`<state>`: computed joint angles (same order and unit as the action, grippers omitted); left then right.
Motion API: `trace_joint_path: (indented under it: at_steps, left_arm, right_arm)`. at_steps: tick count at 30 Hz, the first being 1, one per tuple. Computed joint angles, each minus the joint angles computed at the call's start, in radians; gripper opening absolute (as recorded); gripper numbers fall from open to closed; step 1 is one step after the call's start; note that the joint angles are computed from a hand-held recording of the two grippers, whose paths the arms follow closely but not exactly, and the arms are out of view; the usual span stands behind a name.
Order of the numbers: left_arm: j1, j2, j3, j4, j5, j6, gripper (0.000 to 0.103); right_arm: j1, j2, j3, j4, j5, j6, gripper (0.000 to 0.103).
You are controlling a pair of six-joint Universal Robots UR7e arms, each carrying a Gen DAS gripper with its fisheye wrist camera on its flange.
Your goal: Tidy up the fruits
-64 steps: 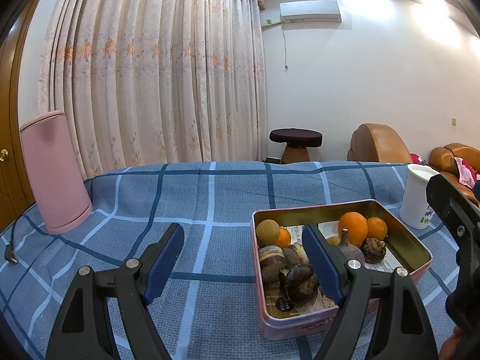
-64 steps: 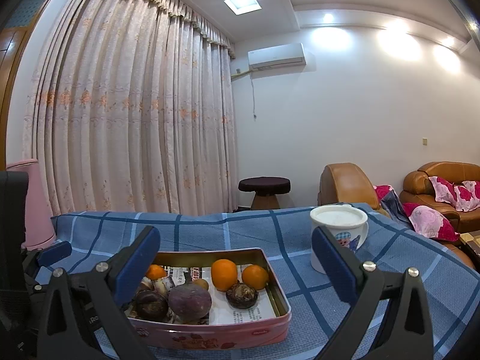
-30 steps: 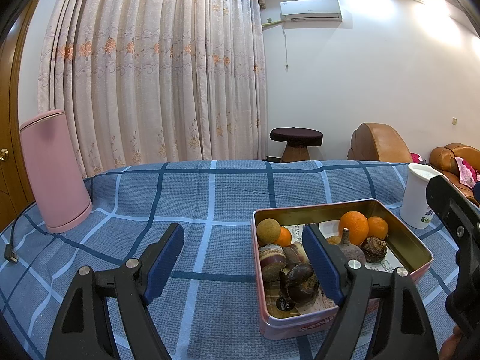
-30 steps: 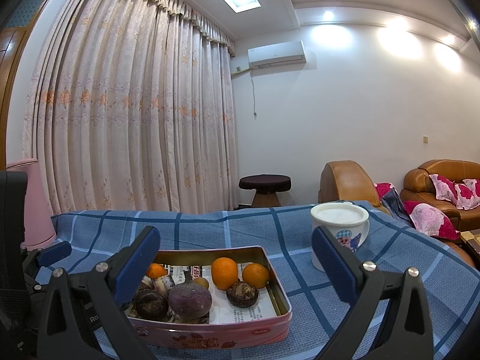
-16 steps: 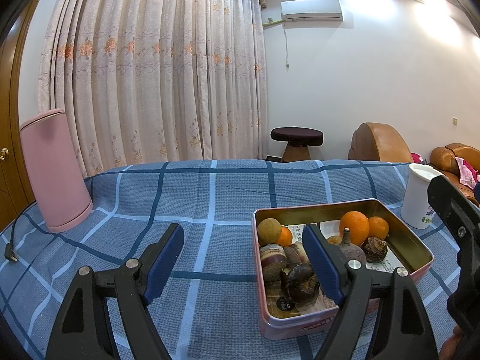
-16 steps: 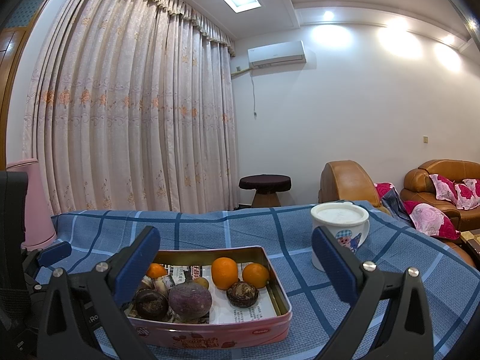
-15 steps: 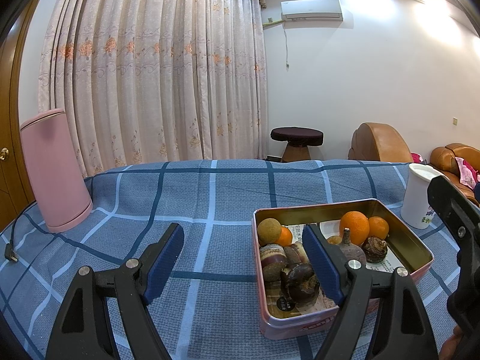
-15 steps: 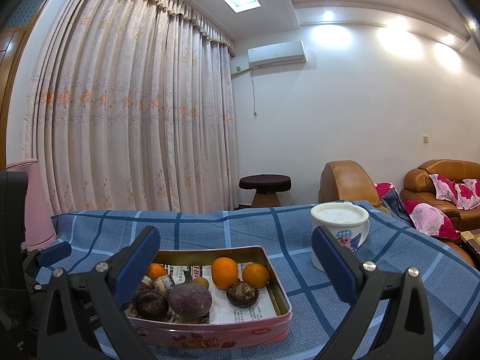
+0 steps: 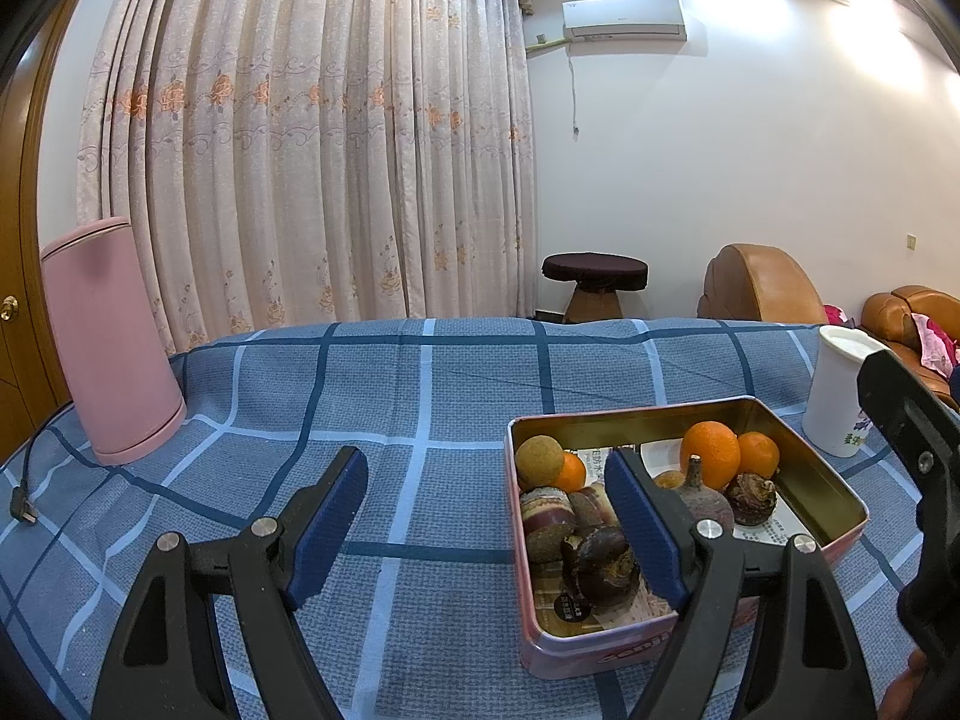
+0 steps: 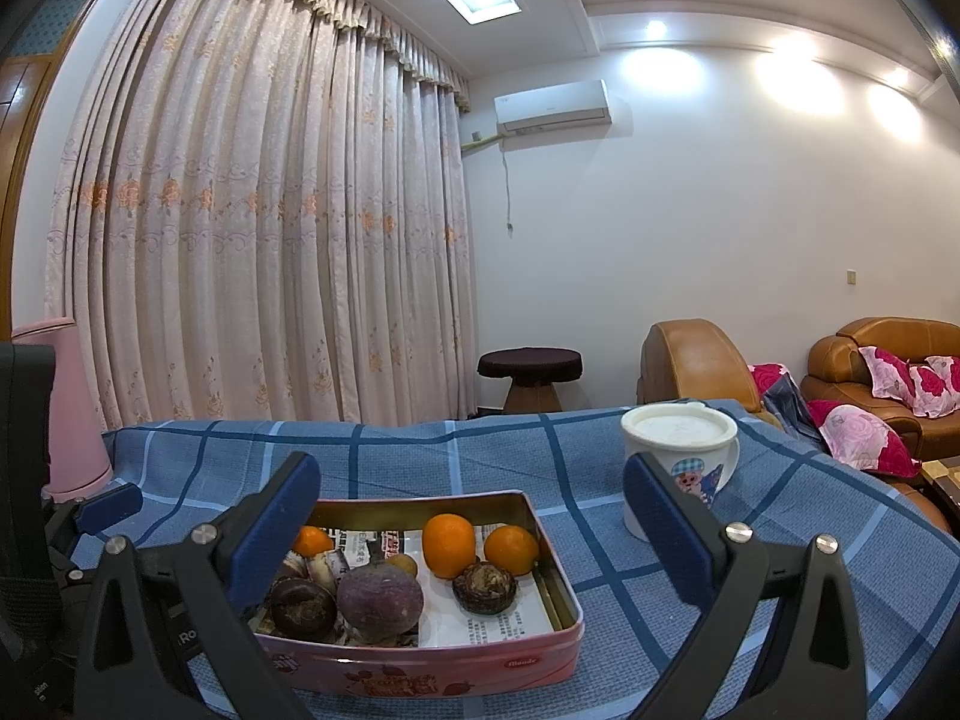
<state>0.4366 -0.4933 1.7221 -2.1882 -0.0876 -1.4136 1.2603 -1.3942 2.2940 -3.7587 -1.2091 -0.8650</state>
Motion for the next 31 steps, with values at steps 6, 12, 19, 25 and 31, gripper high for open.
trace_joint_path:
  at_steps: [6,12,19,25,31]
  left_arm:
    - [0.006,0.007,0.012,-0.105,-0.031,0.079,0.082]
    - [0.016,-0.01,0.035,-0.174,-0.09,0.082,0.082]
    - [0.013,0.007,0.025,-0.233,-0.113,0.142,0.082]
    - [0.009,0.007,0.028,-0.241,-0.095,0.142,0.082]
    - [0.0,0.025,0.021,-0.289,-0.073,0.212,0.082]
  right_arm:
    - [0.038,0.041,-0.049,-0.055,-0.226,0.046,0.103]
    - [0.077,0.05,-0.199,0.201,-0.675,0.188,0.103]
    - [-0.023,-0.066,-0.125,0.241,-0.46,0.314,0.103]
    - [-0.004,-0.069,-0.048,0.102,-0.372,0.185,0.103]
    - [0.01,-0.047,-0.081,0.117,-0.394,0.187,0.103]
